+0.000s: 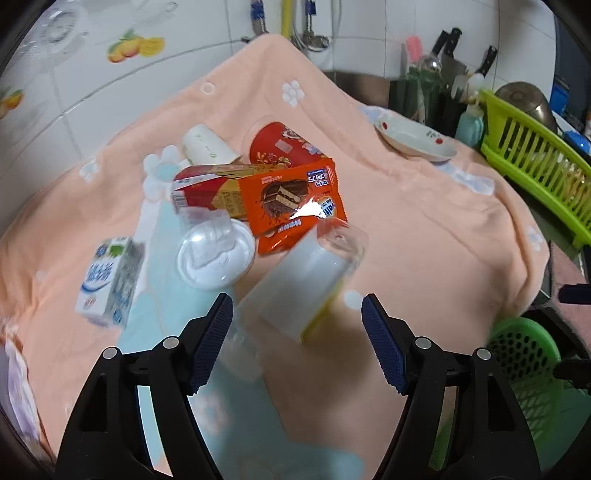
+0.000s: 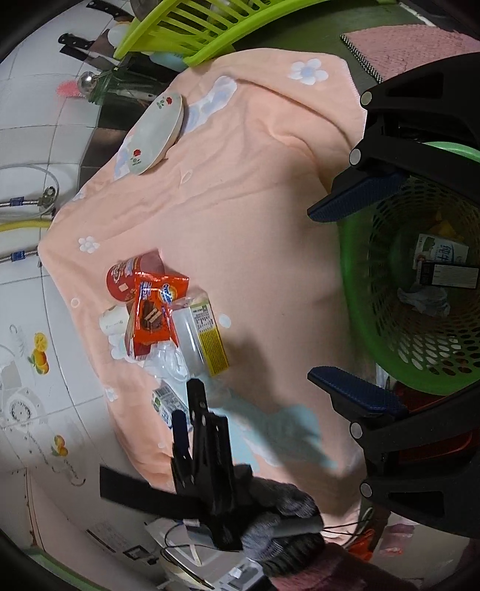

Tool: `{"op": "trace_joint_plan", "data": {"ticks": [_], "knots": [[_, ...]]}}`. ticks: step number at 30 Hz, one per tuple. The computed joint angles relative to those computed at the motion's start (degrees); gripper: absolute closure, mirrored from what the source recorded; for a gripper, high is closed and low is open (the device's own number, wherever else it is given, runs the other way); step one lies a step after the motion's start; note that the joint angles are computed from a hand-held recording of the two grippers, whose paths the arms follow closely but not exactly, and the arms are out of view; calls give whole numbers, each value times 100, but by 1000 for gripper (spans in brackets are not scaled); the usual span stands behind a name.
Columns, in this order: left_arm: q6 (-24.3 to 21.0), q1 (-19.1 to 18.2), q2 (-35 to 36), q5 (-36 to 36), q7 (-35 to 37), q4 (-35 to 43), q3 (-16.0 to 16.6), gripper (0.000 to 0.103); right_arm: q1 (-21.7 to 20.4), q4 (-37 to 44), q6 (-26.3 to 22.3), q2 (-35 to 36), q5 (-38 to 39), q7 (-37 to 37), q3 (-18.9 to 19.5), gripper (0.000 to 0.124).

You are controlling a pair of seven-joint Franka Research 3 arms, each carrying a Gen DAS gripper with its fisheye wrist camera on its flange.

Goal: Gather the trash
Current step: 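Move the left gripper onto the towel and grasp the tall clear plastic container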

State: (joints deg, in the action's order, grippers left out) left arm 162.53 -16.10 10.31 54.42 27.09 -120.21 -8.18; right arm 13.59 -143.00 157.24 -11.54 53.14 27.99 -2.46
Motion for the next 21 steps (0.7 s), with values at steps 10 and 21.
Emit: {"op": "trace_joint_plan", "data": {"ticks": [10,21], "knots": [[136,291,824,-1593,2250,650,-155,30,-58,303,187,389,-318,551,134,46],[236,454,1219,-2965,3946,845,-355,29,-60,492,274,618,-683,953,265,46]]}}
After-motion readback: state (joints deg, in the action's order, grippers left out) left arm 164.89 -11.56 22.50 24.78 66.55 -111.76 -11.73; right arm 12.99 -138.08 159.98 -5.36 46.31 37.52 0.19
